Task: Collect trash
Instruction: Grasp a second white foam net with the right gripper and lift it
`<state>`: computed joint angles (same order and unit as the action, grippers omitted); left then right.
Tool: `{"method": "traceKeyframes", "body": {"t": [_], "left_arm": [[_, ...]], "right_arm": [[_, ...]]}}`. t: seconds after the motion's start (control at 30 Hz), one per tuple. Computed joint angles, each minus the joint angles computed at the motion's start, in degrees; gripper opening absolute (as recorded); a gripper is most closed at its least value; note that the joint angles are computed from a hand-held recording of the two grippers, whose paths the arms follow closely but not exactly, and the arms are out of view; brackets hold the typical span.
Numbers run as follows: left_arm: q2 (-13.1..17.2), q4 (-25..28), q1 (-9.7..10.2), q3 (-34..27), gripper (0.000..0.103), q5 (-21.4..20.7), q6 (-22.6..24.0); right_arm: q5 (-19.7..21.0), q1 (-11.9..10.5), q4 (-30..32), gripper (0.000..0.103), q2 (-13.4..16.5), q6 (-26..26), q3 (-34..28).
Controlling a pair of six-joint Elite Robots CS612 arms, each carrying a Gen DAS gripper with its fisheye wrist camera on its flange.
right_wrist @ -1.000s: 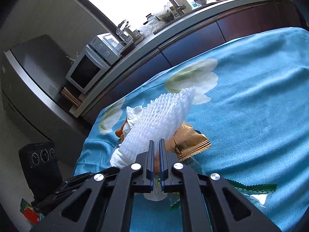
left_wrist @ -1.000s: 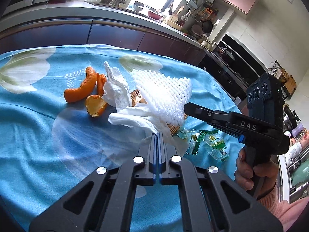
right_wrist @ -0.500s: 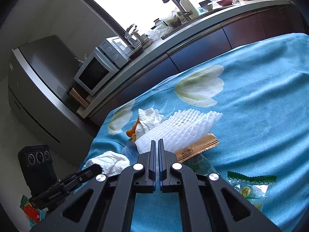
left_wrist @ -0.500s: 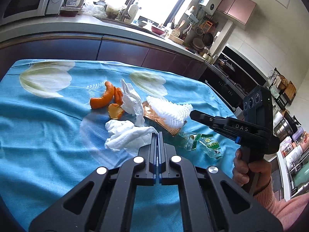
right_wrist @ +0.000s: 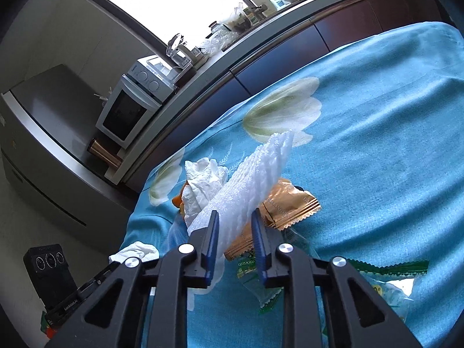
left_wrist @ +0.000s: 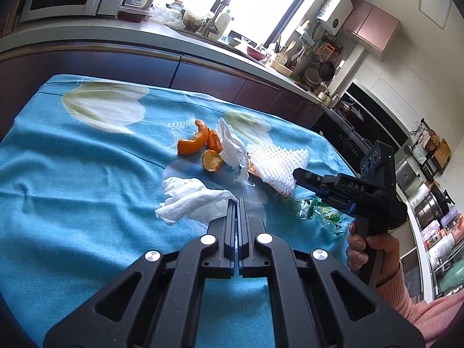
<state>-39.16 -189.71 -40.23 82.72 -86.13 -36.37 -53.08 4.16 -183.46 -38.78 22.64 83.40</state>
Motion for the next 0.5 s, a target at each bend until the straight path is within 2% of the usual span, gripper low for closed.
{"method": "traceKeyframes", "body": {"t": [0.03,0.33,0.5], "left_arm": [[-0.2,-0.17,0.02,0.36,0.001,0.23,-0.03],[-2.42,-2.59,-0.01,4.46,0.001,2.78,-1.23],[-4.04,-3.74,-0.36,7.11,0.001,5.29,-1.62]], "right_arm": [[-0.19,0.08,-0.36,0.01,-0.01,-0.11,0.08],[-0.6,0.24,-5.89,0.009,-2.0,-1.83,3.01],[1.96,0.25,-8.36,0.009,-3.3,-4.41,4.67]]}}
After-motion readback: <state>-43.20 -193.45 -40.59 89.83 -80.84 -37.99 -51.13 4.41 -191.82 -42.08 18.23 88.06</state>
